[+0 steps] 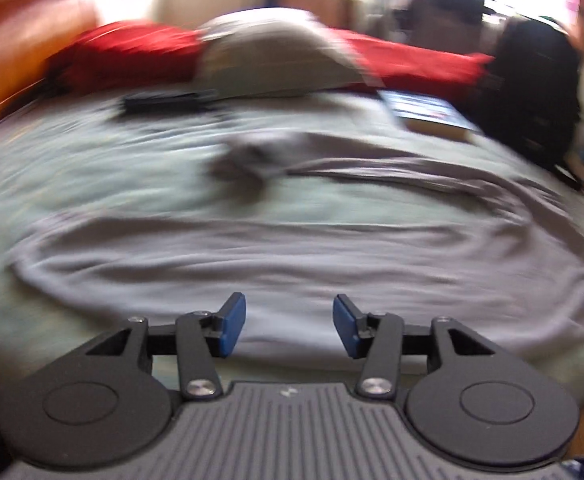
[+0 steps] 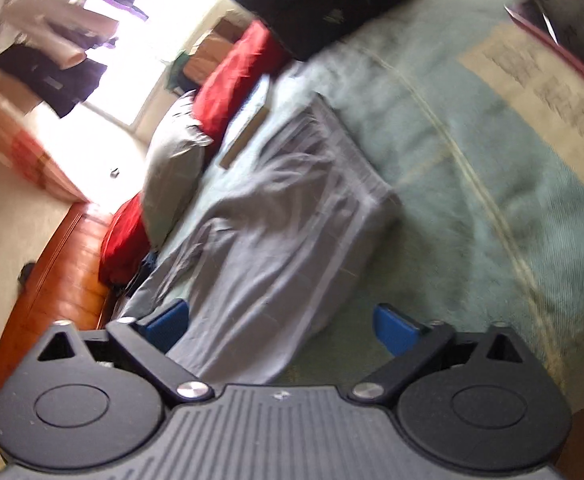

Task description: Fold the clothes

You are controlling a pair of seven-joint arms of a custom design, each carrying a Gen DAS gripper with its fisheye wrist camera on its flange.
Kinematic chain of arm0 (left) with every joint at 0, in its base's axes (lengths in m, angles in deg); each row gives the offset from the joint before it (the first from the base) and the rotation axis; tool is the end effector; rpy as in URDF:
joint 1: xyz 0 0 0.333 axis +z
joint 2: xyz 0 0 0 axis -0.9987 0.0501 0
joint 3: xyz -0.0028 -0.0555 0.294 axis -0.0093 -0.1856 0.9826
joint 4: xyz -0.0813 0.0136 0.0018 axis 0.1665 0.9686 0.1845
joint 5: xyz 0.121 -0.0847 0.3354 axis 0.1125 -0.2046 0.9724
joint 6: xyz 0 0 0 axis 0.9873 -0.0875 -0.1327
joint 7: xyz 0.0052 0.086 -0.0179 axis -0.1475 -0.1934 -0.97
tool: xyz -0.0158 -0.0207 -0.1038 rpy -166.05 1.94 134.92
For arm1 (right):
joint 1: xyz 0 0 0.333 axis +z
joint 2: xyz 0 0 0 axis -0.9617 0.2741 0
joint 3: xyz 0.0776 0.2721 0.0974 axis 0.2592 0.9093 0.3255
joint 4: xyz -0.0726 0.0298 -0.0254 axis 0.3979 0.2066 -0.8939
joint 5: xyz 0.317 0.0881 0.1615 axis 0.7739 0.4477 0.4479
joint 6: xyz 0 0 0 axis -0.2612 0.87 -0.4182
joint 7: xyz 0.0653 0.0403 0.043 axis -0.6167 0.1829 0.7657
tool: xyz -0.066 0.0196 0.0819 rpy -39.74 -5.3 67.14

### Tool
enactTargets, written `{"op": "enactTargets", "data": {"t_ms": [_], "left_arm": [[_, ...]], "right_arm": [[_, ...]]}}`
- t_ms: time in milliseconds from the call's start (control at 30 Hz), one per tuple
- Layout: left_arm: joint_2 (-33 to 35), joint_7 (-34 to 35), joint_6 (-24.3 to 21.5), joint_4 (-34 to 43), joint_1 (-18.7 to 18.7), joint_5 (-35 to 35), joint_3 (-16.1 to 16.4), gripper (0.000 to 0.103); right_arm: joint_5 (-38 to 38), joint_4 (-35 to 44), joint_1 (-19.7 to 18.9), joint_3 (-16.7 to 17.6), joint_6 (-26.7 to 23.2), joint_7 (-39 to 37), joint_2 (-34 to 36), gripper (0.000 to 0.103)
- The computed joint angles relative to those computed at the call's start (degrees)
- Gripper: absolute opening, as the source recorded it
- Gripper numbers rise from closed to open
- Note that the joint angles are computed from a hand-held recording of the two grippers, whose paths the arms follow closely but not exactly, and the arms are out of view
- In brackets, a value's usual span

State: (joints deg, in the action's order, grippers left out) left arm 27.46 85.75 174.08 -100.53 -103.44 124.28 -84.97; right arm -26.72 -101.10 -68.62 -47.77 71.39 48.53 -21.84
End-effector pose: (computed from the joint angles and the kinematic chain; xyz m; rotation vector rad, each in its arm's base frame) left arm 0.6270 -0.2177 0.5219 -1.8496 1.5812 -0.7673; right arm 0.7452 0.2253 0.4357 -1.2409 1.6384 0.1932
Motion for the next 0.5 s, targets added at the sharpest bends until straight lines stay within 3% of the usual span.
{"op": "enactTargets", "data": {"t_ms": [33, 133, 233, 300, 367, 400, 500], "left_arm": [[1.33, 1.26, 0.0, 1.72, -0.71, 0.75, -0.47, 0.05], [4.57, 3.36, -1.22, 6.3, -3.83, 3.83, -0.24, 0.05], [6.57, 4.95, -1.32, 8.84, -5.1, 2.56, -0.43, 0.052], [7.22, 5.33, -1.51, 9.64, -5.88, 1.63, -0.11, 0.052], [7.53, 5.91, -2.26, 10.09, -6.72, 1.34, 0.24, 0.053], [7.7, 6.24, -2.51, 10.25, -7.0, 1.31, 0.39, 0.054], [8.02, 6.09, -4.14, 10.71, -8.54, 3.12, 1.36, 0.056]], "right_arm": [[-0.01, 1.77, 0.3, -0.06, -0.25, 0.51, 1.57, 0.08], [1.71, 6.69, 0.48, 2.77, 3.48, -2.51, 6.53, 0.069], [-0.77, 12.71, 3.16, 0.93, 5.63, -0.89, 11.13, 0.051], [-0.97, 10.57, 3.33, 0.68, 9.02, 1.05, 10.9, 0.02], [-0.24, 7.06, 1.41, 3.39, 11.34, 0.8, 9.89, 0.007], [-0.1, 6.66, 0.67, 4.78, 12.08, 0.5, 10.14, 0.005], [-3.45, 8.24, 2.03, 2.25, 10.79, 4.94, 10.54, 0.003]]}}
